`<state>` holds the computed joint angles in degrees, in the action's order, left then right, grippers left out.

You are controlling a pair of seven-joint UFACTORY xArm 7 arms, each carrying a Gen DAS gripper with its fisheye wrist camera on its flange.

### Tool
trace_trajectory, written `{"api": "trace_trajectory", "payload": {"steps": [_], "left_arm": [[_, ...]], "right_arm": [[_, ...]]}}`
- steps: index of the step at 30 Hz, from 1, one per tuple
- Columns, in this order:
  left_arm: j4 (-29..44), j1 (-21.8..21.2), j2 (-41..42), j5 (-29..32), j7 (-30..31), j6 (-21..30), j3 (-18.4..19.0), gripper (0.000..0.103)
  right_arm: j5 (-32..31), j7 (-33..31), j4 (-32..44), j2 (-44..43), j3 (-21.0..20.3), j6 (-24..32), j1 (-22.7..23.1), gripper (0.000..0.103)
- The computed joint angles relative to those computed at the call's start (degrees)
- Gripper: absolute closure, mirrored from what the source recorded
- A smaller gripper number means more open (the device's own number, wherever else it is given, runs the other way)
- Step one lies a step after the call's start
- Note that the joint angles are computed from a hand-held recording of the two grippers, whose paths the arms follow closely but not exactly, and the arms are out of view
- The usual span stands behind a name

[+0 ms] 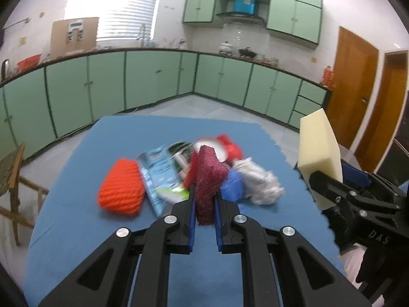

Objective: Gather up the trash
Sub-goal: 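Carry the scouring pad and yellow sponge over the trash bin with both grippers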

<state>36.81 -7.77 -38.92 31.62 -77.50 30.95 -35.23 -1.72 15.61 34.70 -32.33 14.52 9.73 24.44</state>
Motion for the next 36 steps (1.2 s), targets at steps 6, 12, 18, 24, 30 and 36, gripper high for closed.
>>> {"api": "trace_trajectory", "payload": {"steps": [6,12,18,24,30,36], "left_arm": [[7.5,5.5,8.2,5.6,-1.5,-5.7,-3.8,0.091],[19.7,12.6,22.3,19.9,-8.7,-8.1,-11.8,0.091],[34.8,11.4,43.1,40.3,-17.0,-0.4,-18.4,0.091],[50.0,-1.4,61.1,48.7,-13.8,5.7,-13.7,0.091],[61.3,-9.4,71.2,46.8,-7.0,6.0,-9.0,0.091],[72.5,-15.6,79.6,41.1,2.9,6.1,-6.0,0.083]], "right_arm": [[-1.0,-1.3,-2.9,-5.8,-3.0,0.8,-4.5,0.027],[-1.6,-3.7,-5.7,-9.0,-7.0,1.2,-10.5,0.027],[-2.4,-7.3,-7.8,-8.1,-9.8,-0.8,-16.8,0.026],[-2.5,-9.6,-8.5,-4.5,-11.0,-3.2,-22.1,0.026],[-2.9,-10.9,-8.0,1.3,-11.0,-5.3,-26.7,0.025],[-4.2,-10.9,-8.2,4.6,-9.9,-6.2,-30.9,0.018]]}}
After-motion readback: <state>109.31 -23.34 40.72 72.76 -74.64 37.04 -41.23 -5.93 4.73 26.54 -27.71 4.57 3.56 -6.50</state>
